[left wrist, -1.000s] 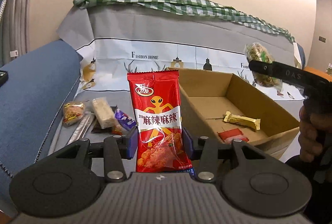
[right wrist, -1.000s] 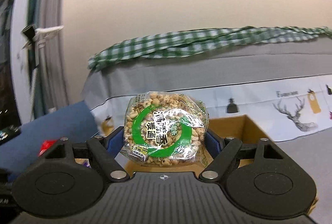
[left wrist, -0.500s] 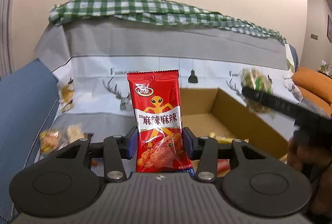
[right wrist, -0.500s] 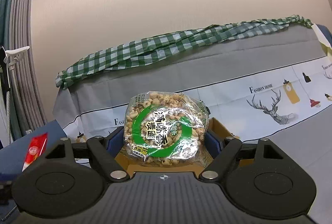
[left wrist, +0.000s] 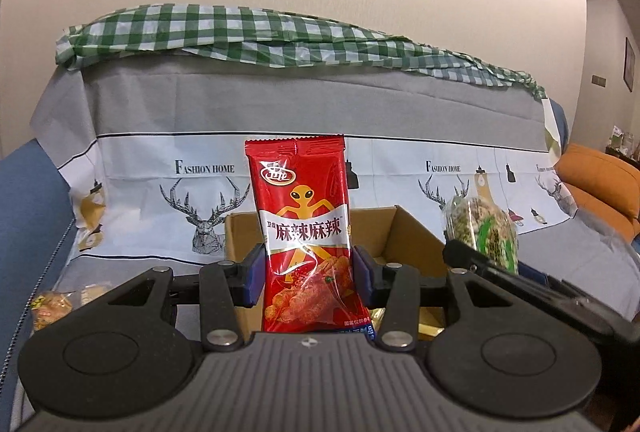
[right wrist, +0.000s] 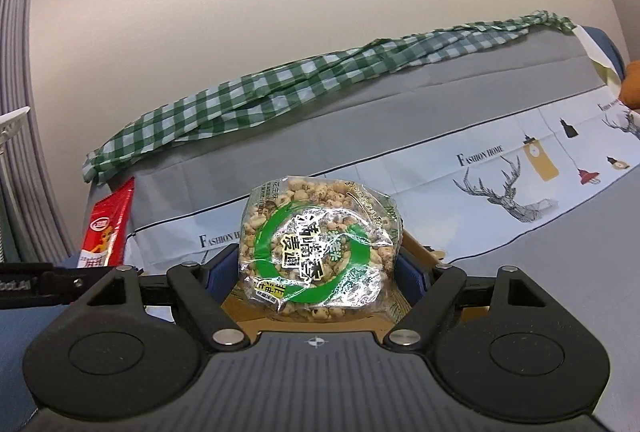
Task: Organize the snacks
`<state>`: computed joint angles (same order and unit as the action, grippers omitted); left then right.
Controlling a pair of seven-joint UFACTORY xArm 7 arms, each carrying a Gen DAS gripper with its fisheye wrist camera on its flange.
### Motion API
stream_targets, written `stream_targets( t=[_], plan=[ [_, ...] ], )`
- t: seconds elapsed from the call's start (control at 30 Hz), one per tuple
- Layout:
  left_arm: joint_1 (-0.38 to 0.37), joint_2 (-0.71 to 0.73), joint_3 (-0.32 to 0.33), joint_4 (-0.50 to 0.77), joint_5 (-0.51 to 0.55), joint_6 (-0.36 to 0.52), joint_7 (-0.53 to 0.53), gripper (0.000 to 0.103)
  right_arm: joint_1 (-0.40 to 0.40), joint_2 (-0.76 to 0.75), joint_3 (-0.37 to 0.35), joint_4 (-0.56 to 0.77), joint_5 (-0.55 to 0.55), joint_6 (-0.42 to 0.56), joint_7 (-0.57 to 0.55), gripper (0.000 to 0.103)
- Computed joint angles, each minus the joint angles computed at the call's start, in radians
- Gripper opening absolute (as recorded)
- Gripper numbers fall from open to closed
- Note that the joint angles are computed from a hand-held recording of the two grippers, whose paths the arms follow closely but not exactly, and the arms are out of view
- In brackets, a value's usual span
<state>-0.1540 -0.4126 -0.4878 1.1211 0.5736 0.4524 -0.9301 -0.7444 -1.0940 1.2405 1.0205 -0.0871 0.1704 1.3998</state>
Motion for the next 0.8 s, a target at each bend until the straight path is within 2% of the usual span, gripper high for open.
stream_targets(
  t=[0.27, 0.8],
  plan=[
    [-0.004, 0.098, -0.011, 0.092, 0.059, 0.029, -0.068, 0.05, -0.012, -0.013, 0.008, 0.006, 0.023, 0.042, 0.032, 0.081],
    [-0.127, 0.195, 0.073, 0.191, 0.173, 0.072, -0.127, 0.05, -0.016, -0.017, 0.011, 0.01, 0.03, 0.055, 0.049, 0.081]
  ],
)
